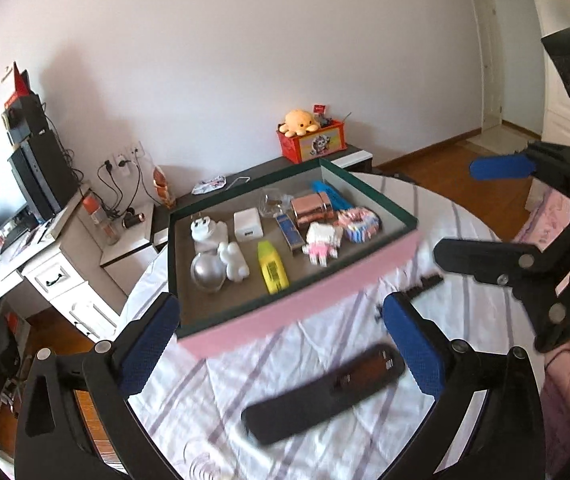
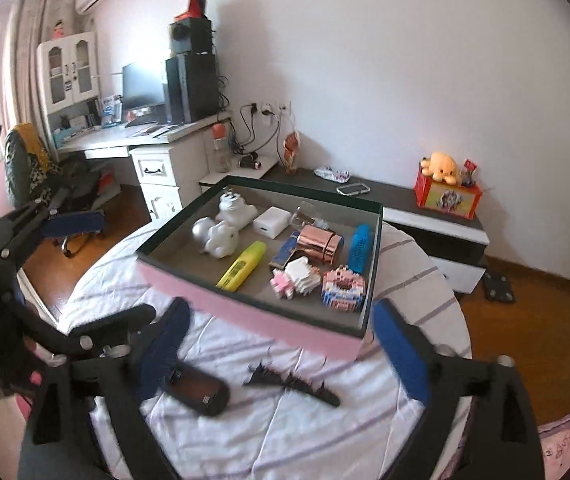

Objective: Organize rigid objects
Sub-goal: 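Withdraw both tools toward the black case and black hair clip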

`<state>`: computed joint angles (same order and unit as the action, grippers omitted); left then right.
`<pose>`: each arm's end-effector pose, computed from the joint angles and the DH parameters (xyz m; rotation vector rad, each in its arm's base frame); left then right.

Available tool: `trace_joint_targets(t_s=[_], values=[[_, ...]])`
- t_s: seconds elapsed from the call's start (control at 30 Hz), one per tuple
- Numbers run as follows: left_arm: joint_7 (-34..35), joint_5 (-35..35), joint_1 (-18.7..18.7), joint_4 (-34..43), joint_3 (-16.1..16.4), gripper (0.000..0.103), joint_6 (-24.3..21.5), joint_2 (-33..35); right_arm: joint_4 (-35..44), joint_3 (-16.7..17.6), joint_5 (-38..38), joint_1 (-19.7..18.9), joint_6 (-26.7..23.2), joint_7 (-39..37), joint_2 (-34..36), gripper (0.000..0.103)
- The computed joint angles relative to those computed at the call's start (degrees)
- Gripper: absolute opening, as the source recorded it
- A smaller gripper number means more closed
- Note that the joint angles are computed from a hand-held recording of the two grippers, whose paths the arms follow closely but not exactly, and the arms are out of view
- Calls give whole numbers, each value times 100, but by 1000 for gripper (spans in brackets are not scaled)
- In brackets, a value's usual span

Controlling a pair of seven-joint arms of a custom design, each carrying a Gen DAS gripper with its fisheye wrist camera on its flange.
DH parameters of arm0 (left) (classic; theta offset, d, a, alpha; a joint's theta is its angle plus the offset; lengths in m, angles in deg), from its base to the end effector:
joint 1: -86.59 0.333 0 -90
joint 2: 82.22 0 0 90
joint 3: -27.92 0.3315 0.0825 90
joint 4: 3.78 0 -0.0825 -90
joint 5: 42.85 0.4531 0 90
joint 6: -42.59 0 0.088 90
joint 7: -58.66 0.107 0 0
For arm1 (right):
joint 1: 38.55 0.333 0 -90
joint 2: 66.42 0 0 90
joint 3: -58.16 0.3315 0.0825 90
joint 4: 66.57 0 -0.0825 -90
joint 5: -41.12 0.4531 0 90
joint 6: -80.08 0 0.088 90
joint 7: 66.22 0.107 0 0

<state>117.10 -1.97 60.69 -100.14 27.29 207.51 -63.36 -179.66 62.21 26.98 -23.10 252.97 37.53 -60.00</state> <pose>0.6663 -0.3733 0.4871 -1.1738 2.0249 -0.8342 0.6461 0.2462 0.5070 -1.8676 1.3406 -0.6938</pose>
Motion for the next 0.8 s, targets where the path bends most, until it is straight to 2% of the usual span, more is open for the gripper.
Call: trace_joint_targets(t_s=[0.1,0.17,0.2,0.27,0.37,0.47,0.6,0.8], values=[[210,-23,82,-376,-65,103,165,-212,-301,-174,-631,158,121,611,-187,103],[261,40,92,-498,-62,103,186,-260,-417,-343,-1403,260,121,1395,-250,103],[315,25,119,-547,-82,103,187,-270,-471,-340,-1547,244,124,1567,-268,103],[722,-317,301,-675,-258,103,206,-268,-510,-364,-1934,240,66,2047,-262,103],[1113,-683,404,-737,-336,103,114,-176,-488,-425,-2594,243,-98,2802,-170,103],[1489,-1084,469,-682,-388,103,-66,16,-496,-405,-2718,194,-221,3043,-96,103],[2037,-1637,533,-540,-462,103,-228,297,-513,-331,-2306,99,-199,2856,33,103],[2472,-1963,430,-364,-383,103,-354,492,-572,-360,-2075,88,-229,2776,98,103]])
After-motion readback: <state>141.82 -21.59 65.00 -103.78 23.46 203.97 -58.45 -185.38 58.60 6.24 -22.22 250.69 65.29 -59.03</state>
